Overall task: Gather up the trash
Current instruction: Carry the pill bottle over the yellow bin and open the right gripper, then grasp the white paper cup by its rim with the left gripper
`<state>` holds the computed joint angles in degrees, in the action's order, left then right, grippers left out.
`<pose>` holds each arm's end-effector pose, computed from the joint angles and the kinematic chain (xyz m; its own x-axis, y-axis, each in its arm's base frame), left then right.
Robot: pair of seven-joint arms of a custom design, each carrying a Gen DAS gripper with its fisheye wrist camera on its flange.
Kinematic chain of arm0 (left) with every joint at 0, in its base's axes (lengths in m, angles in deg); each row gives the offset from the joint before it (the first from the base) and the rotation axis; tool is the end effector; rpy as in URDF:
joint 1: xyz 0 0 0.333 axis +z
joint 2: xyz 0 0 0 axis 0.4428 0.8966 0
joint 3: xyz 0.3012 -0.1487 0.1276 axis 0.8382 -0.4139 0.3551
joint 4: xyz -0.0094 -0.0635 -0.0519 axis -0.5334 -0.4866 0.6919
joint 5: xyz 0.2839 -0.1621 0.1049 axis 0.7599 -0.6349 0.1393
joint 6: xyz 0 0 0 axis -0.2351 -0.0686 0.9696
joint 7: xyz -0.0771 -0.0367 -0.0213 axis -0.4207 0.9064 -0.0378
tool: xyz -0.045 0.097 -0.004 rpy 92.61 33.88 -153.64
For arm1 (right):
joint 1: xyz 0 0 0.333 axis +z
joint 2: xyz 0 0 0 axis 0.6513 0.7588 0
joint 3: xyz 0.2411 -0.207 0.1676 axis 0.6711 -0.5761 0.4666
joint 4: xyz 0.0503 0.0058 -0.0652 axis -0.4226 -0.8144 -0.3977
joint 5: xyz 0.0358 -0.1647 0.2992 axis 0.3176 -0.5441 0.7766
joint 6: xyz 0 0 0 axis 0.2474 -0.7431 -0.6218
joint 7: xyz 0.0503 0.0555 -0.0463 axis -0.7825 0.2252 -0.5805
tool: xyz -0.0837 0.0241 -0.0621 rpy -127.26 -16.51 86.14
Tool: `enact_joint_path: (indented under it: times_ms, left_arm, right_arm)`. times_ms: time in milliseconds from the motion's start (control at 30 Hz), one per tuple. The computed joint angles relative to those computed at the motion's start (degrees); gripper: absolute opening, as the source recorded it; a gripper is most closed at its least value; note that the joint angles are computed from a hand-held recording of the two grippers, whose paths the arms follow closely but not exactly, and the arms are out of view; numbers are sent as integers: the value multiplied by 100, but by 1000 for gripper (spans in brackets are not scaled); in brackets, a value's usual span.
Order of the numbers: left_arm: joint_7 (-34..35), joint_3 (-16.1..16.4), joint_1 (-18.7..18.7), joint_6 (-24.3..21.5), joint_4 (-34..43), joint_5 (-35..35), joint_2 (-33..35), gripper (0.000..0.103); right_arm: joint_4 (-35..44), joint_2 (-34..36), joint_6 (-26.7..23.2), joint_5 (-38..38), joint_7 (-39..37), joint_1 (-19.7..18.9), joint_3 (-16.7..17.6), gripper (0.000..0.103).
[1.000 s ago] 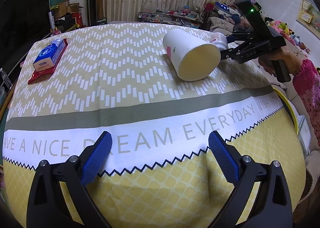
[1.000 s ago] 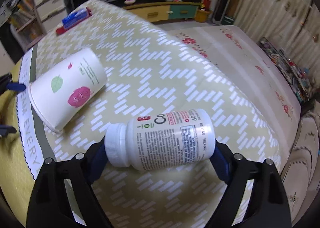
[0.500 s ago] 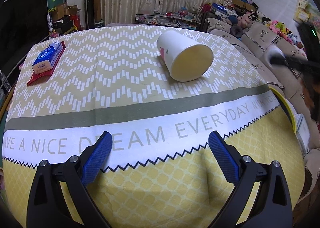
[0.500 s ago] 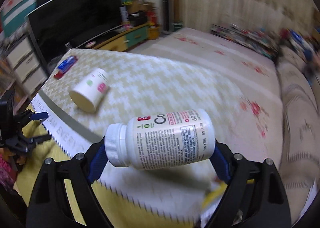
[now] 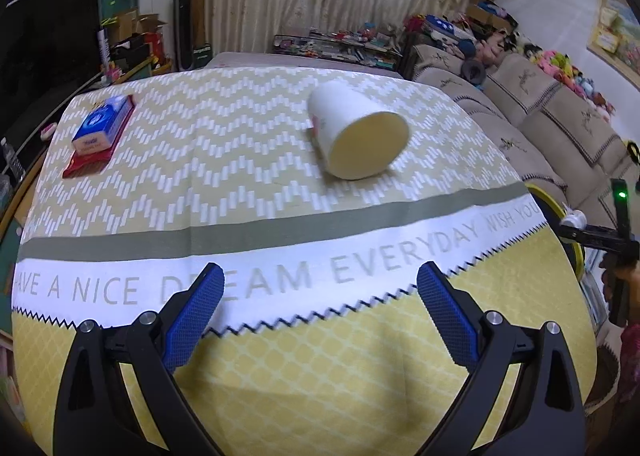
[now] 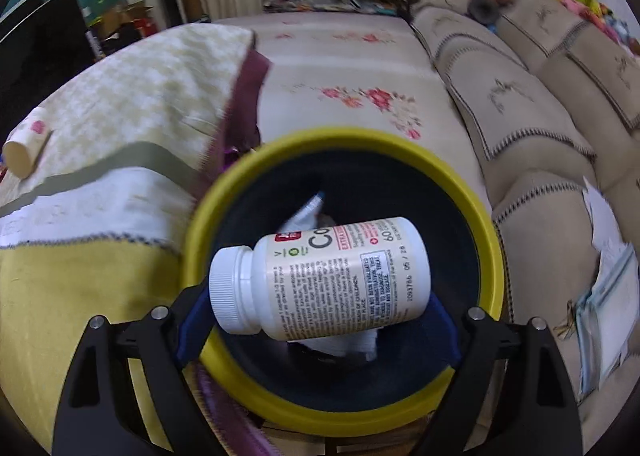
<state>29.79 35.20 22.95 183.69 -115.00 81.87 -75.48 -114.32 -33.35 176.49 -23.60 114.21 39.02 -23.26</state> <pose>0.4534 -0.1644 0.5046 0.3487 -0.9263 0.1428 -0.6806 -0.3550 -0.6409 0.7072 0.0122 0.4790 0.4380 -0.8989 -0.0111 -0.7813 -0.3745 -0.4994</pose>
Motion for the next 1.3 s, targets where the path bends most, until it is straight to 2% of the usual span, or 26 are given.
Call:
enact_joint_path:
  times_ms: [167, 367, 467, 633, 800, 1000, 1300]
  left_arm:
    - [393, -72, -171, -359, 318, -150, 83, 95]
    - [616, -9, -284, -411, 592, -375, 258, 95]
    - [640, 28, -326, -401, 685, -400, 350, 95]
    - [796, 101, -408, -466, 894, -477, 525, 95]
    - [870, 194, -468, -710, 1149, -336, 709, 95]
    - [930, 344, -467, -935, 1387, -231, 873, 95]
    - [1191, 545, -439, -1138, 1910, -280, 1275, 76]
  right_arm:
    - [92, 190, -5, 21, 192, -40, -32, 83]
    - [189, 328, -50, -51, 151, -63, -18, 84]
    - [233, 349, -25, 53, 91, -135, 61, 91]
    - [109, 216, 80, 426, -137, -294, 221, 91]
    - [-227, 7, 296, 673, -380, -317, 267, 91]
    - [-405, -126, 293, 963, -632, -331, 306, 91]
    - [-506, -258, 319, 1284, -907, -311, 309, 91]
